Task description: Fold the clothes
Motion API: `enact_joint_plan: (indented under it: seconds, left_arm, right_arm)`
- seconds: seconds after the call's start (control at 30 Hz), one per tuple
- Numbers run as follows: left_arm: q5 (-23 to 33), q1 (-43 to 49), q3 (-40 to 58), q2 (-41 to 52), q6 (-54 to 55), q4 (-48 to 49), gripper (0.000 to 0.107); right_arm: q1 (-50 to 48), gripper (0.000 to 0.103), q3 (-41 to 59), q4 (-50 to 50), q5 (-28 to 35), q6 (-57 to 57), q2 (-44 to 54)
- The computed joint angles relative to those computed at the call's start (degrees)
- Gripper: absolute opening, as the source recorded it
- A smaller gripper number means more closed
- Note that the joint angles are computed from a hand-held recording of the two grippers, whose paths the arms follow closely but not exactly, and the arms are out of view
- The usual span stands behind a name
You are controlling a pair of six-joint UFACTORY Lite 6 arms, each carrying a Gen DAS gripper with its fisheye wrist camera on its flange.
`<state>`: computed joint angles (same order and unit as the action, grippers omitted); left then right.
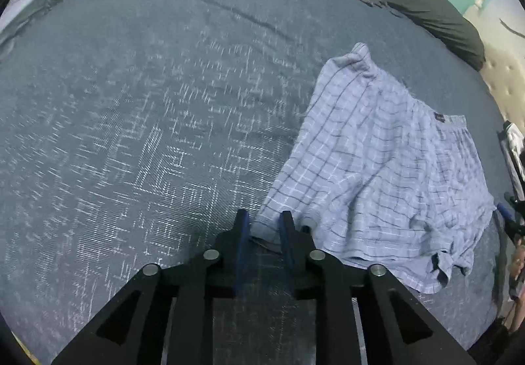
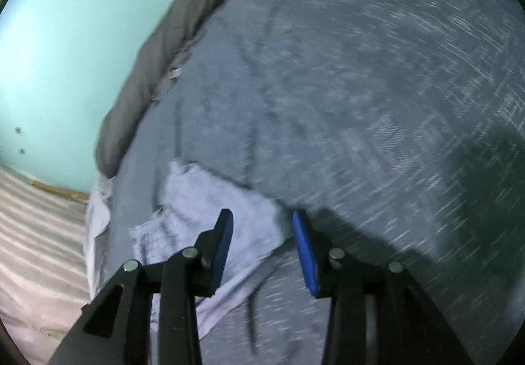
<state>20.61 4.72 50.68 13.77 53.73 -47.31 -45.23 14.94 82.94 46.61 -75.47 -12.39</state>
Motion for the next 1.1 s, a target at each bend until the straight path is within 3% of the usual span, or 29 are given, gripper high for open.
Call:
enact_joint_plan:
  seconds: [0.13,0.23,0.4,0.63,0.83,0.93,1.1]
  left_arm:
    - [1.0,-3.0,-5.9,-8.2,2.4,-3.7,0.021]
    - [1.3,-8.2,-9.8,-13.7,3.6,-7.5,0.021]
    - [4.1,-14.9,-13.7,-20.7,-1.5,-5.9,0.021]
    - [0.6,-22.0,-15.9,-17.9,3.0,-16.6,0.021]
    - [0.4,-25.0,-17.4,-18.5,3.7,-19.5,0.021]
    - [1.1,-25.4,-17.5,-16.8,8.9,-25.3,0.021]
    - [2.5,-25.7,-18.9,-14.6,19.5,-34.7,0.021]
  right_arm:
    - [5.7,0.039,-2.2,2.1,4.1,-0.3,0.0]
    - [14.0,0.039,-3.5,7.3,3.8,-1.8,1.7]
    - [27.9,0.039,-4.3,17.4,1.5,-4.7,4.5]
    - [36.5,0.039,-3.6,26.3,0.7,-7.8,9.4]
    - [43.3,0.039,-4.6,27.8,-1.9,-3.9,4.3]
    - [48.3,0.039,-5.4,28.9,-3.9,-3.2,1.7]
    - [55.4,0.039,-3.6,34.3,-5.0,-6.0,5.5]
